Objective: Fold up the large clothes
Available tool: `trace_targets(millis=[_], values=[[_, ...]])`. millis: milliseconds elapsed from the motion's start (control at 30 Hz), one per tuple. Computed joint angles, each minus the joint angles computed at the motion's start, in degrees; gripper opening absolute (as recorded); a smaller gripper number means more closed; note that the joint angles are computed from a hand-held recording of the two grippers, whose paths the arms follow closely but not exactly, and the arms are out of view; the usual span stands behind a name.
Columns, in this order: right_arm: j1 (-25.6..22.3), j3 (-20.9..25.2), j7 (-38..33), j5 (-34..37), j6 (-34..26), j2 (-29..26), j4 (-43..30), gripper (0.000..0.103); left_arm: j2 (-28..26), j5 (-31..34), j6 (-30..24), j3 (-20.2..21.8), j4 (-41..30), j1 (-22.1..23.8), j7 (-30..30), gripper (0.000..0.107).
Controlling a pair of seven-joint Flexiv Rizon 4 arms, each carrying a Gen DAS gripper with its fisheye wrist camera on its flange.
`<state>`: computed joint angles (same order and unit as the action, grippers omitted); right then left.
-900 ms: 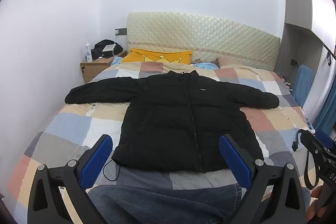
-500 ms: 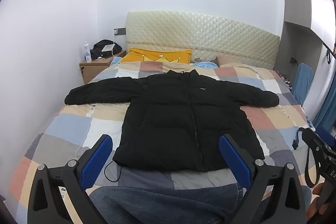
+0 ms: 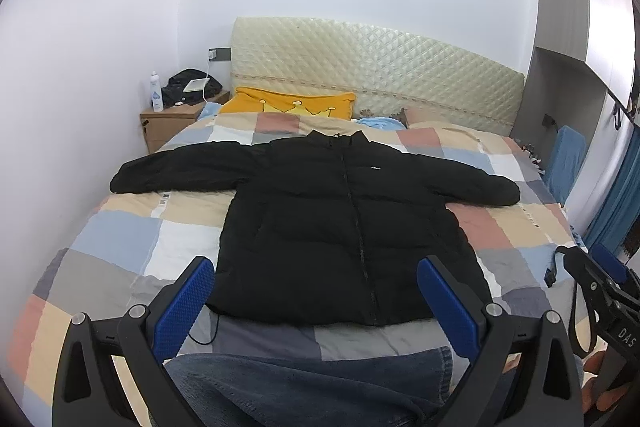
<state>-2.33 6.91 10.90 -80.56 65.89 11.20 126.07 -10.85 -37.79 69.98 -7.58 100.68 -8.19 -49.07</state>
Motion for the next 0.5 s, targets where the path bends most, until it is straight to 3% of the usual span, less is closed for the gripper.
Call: trace_targets(millis=[500], values=[[0.5,0.4,-0.3,1.0,-1.5,0.3,0.3,0.103,-1.0,2.0,-0.7,0.1,-0.6,0.3,-0.9,0.102]])
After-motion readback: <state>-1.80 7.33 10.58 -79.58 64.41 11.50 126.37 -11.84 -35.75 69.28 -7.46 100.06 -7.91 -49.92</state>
